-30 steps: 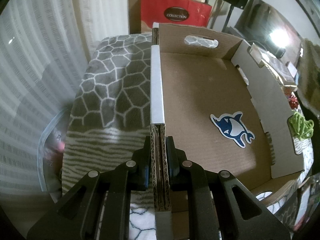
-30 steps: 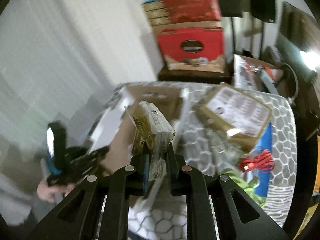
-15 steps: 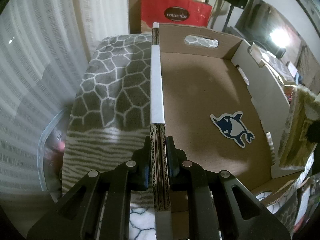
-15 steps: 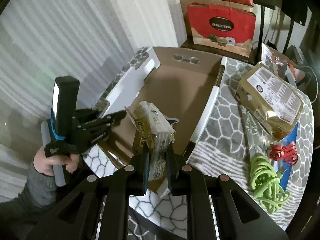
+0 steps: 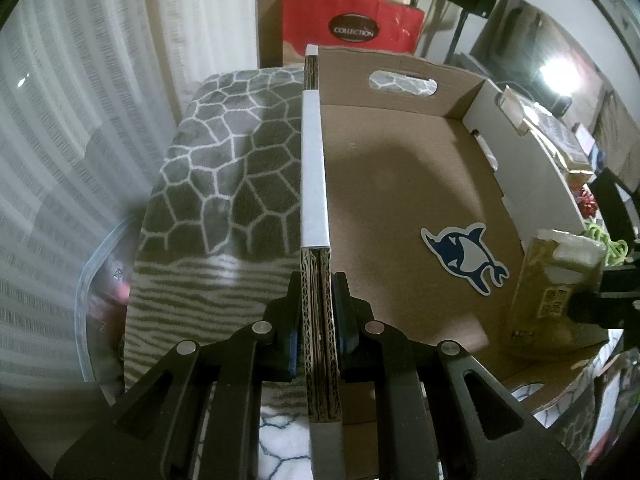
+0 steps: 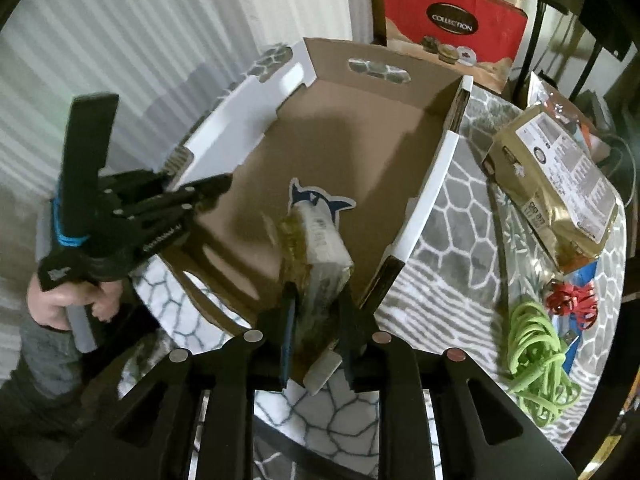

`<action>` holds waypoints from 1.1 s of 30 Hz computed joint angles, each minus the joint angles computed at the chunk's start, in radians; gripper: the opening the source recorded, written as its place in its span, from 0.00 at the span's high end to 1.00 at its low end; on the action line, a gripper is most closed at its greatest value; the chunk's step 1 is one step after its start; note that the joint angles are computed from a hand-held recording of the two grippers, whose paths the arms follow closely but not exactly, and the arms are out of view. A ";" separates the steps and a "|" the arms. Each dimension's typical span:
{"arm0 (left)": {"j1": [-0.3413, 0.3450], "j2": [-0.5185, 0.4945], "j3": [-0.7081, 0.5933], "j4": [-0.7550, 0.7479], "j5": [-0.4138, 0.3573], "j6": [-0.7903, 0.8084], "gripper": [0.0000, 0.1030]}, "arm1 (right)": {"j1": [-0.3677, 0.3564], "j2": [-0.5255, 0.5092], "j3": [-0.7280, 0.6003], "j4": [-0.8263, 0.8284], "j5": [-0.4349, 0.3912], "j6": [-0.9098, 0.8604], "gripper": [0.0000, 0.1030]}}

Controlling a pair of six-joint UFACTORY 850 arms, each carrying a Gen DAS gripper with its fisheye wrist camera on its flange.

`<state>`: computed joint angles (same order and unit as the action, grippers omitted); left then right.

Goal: Organize objects
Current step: 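Lower the gold pouch into the tray and open the right gripper, then grasp the red cable with the right gripper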

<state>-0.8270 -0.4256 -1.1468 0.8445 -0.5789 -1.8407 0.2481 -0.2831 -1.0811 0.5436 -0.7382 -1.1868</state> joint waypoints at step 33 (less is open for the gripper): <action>-0.001 -0.002 -0.002 -0.006 -0.004 -0.002 0.89 | -0.250 -0.088 -0.167 0.042 0.156 0.137 0.47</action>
<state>-0.8283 -0.4273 -1.1493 0.8389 -0.5825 -1.8428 -0.0023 -0.3714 -1.2478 0.5854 -0.5820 -1.0500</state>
